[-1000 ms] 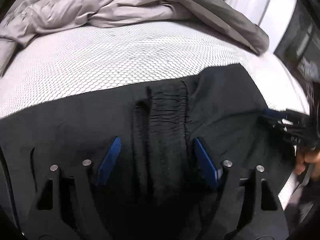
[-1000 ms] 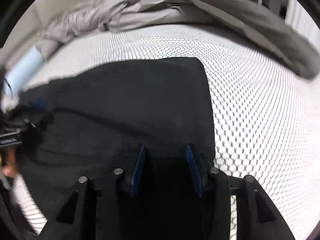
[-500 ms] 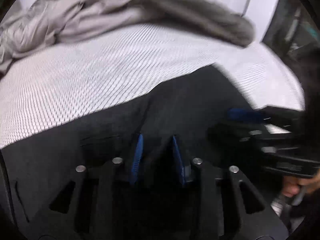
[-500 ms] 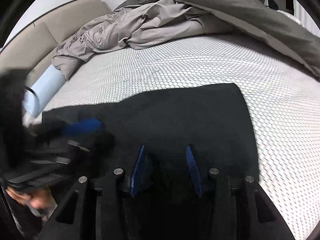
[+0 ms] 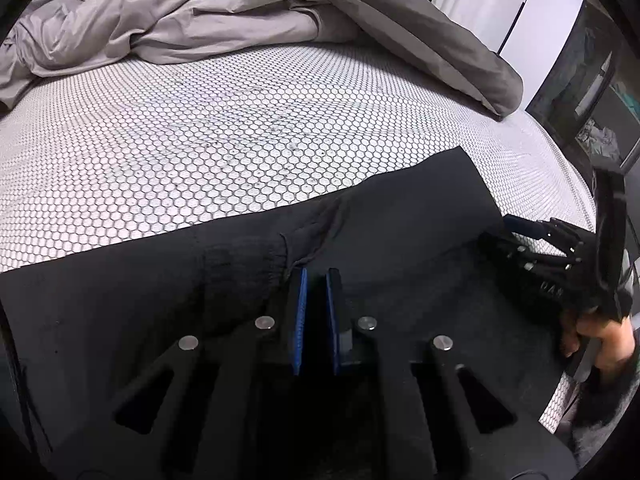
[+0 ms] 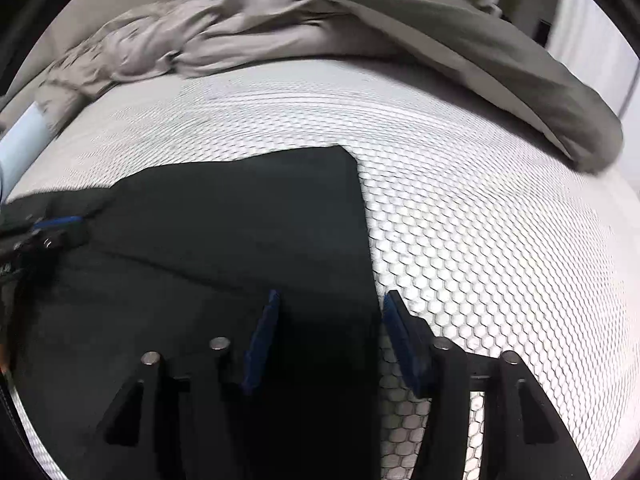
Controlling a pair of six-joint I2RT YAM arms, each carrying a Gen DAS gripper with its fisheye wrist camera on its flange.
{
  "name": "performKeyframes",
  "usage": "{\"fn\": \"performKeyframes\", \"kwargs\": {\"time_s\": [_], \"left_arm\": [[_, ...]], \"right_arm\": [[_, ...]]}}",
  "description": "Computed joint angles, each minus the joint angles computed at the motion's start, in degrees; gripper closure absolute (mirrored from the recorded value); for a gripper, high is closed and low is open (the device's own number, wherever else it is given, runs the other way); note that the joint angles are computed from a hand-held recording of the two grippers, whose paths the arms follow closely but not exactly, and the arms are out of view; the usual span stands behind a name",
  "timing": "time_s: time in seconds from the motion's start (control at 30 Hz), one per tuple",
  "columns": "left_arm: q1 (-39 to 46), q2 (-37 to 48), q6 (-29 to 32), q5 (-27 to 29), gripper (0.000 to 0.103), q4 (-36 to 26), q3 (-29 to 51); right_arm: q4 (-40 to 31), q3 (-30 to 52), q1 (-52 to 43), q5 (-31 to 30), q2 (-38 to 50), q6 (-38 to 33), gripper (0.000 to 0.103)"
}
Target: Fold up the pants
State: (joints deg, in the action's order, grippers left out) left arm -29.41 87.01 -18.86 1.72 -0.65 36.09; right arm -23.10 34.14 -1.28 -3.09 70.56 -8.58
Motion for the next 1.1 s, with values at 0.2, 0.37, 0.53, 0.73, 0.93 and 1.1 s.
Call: {"fn": "performKeyframes", "kwargs": {"time_s": [0.2,0.37,0.53,0.73,0.93,1.1], "left_arm": [[0.0,-4.1,0.0,-1.2,0.093,-1.7,-1.1],[-3.7,-7.1,0.4,-6.5,0.073,-3.1,0.4],[-2.2,1.4,-0.1,-7.1,0.069,-2.7,3.9],[-2.1,2.1,0.2,-6.6,0.069,-1.4,3.6],[-1.8,2.6,1.6,-6.0,0.069,-1.1,3.4],[-2.0,1.8,3.2,-6.5,0.069,0.1,1.4]], "right_arm": [[-2.3,0.2,-1.3,-3.2,-3.6,0.3,0.046],[-2.3,1.4,4.3,-2.8,-6.8,4.7,0.044],[-1.0,3.2,19.0,22.3,-3.8,12.2,0.043],[1.4,3.1,17.1,9.8,-6.1,10.8,0.043],[4.2,5.2,19.9,4.3,7.5,7.8,0.043],[5.3,4.6,16.3,12.7,9.3,7.6,0.037]]}}
